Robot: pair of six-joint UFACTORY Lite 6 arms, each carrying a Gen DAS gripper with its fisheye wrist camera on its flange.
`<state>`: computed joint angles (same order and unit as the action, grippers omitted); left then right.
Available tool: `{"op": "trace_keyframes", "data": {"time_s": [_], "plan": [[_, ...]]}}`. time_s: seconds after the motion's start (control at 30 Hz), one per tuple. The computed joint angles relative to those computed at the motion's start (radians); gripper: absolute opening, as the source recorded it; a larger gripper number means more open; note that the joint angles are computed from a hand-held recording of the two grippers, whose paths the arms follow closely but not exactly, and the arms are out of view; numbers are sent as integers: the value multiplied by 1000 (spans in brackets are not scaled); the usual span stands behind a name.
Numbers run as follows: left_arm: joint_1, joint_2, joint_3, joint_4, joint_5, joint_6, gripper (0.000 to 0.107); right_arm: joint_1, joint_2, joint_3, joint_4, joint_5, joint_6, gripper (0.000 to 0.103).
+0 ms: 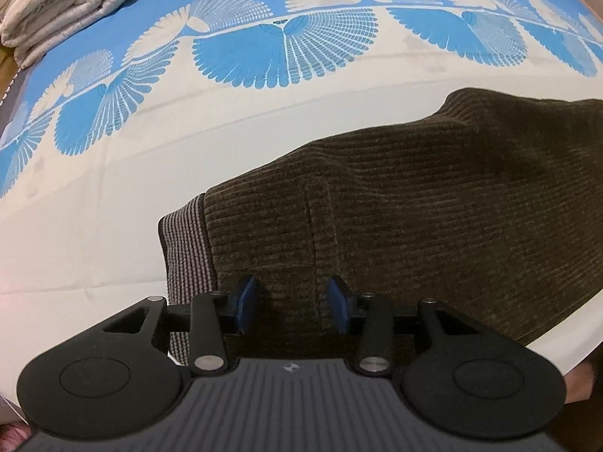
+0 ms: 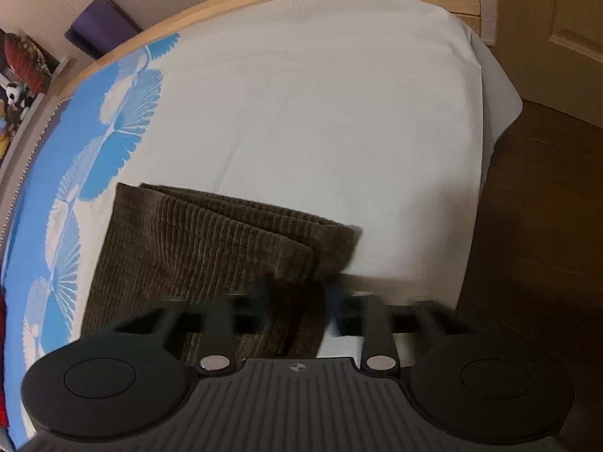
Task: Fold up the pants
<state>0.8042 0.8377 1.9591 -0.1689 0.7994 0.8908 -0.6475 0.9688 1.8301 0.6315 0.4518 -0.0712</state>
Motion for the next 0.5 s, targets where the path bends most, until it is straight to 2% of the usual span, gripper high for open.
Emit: {"op": "trace_keyframes", "data": {"time_s": [0.07, 0.33, 0.5], "plan": [[-3, -2, 1, -8, 3, -1, 47, 5, -19, -17, 16, -16, -22, 20], [0, -23, -28, -20, -3, 12, 47, 11, -108, -111, 130, -69, -172, 19], [11, -22, -13, -46, 13, 25, 47, 34, -166, -146, 72, -92, -149, 18]]}}
